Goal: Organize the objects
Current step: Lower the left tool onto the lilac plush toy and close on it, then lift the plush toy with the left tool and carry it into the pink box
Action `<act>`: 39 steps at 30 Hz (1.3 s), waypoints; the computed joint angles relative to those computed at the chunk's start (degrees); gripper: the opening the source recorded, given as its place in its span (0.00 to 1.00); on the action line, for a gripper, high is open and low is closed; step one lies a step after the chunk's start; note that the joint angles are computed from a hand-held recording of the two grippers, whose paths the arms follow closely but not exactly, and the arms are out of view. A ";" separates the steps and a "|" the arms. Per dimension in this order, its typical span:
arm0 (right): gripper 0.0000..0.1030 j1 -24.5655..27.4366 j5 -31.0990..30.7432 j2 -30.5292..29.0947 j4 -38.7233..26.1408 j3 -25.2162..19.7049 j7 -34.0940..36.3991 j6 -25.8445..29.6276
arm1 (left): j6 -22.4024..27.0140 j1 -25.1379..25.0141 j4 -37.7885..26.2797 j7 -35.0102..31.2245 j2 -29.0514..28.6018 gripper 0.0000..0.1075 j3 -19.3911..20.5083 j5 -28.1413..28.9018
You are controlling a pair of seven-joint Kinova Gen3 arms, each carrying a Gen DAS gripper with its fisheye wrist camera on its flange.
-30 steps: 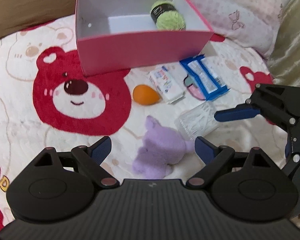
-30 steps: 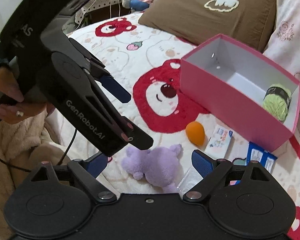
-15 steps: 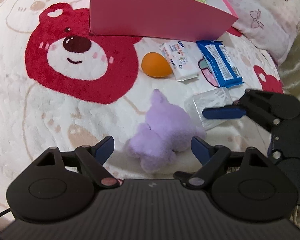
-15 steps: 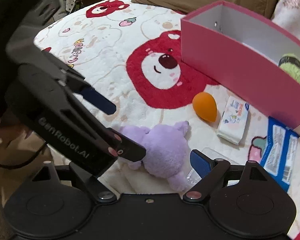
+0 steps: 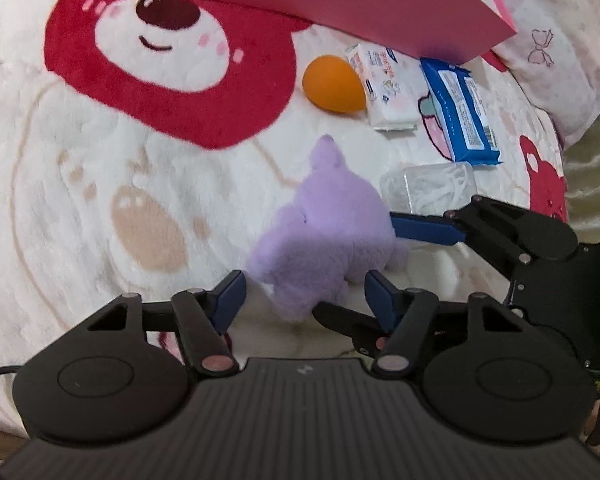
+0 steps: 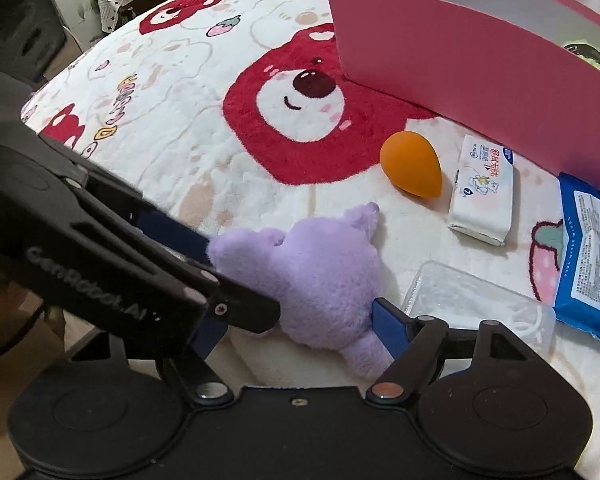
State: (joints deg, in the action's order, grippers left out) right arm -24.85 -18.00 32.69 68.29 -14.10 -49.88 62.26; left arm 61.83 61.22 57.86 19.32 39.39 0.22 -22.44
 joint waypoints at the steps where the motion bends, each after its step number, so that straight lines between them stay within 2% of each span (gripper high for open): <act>1: 0.79 0.20 -0.28 -0.04 0.32 -0.04 0.00 -0.39 | 2.18 0.30 -1.88 -1.09 0.83 0.52 0.01 -0.53; 4: 0.78 0.82 -1.50 0.40 0.64 -0.12 -1.07 -0.76 | 5.14 0.45 -4.26 -2.50 2.11 0.45 -0.25 -0.72; 10: 0.82 1.79 -3.44 0.18 3.04 -1.10 -0.10 -4.07 | 1.44 0.72 0.01 1.36 0.58 0.43 -1.07 -1.63; 12: 0.78 1.46 -3.31 -0.04 3.17 -0.90 -0.77 -4.42 | -1.86 2.40 3.10 4.56 -0.54 0.42 -2.94 -3.70; 15: 0.71 -0.12 -2.10 0.79 0.31 0.52 -5.45 -1.56 | -3.60 2.46 5.44 7.35 -1.38 0.43 -2.95 -5.39; 17: 0.71 -0.44 -1.95 0.67 0.45 0.57 -7.13 -2.06 | -4.57 2.23 6.79 9.06 -2.11 0.42 -2.80 -5.94; 23: 0.66 0.10 -2.15 -1.41 4.38 -0.57 -6.79 -6.52 | 2.01 2.04 2.04 4.27 -0.42 0.39 -1.16 -7.54; 26: 0.59 0.21 -2.18 -2.16 5.54 -0.61 -7.00 -8.52 | 2.95 2.66 1.48 3.84 -0.34 0.38 -1.64 -8.32; 28: 0.48 -0.30 -1.27 -2.75 6.30 -0.18 -7.63 -9.82 | 3.83 3.10 0.76 3.39 -0.21 0.38 -1.78 -9.03; 34: 0.47 -0.50 -0.39 -5.25 9.72 -0.60 -7.71 -14.85 | 6.10 3.94 -1.10 2.34 0.16 0.38 -2.18 -10.42; 39: 0.47 0.20 -0.88 -6.23 9.51 -1.09 -7.97 -14.56 | 7.65 4.44 -2.51 1.31 -0.34 0.38 -2.06 -11.20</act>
State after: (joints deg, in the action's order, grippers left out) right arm -24.65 -18.88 26.46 77.80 -15.18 -57.85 47.70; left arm 69.48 65.66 55.35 20.63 39.05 -1.84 -33.64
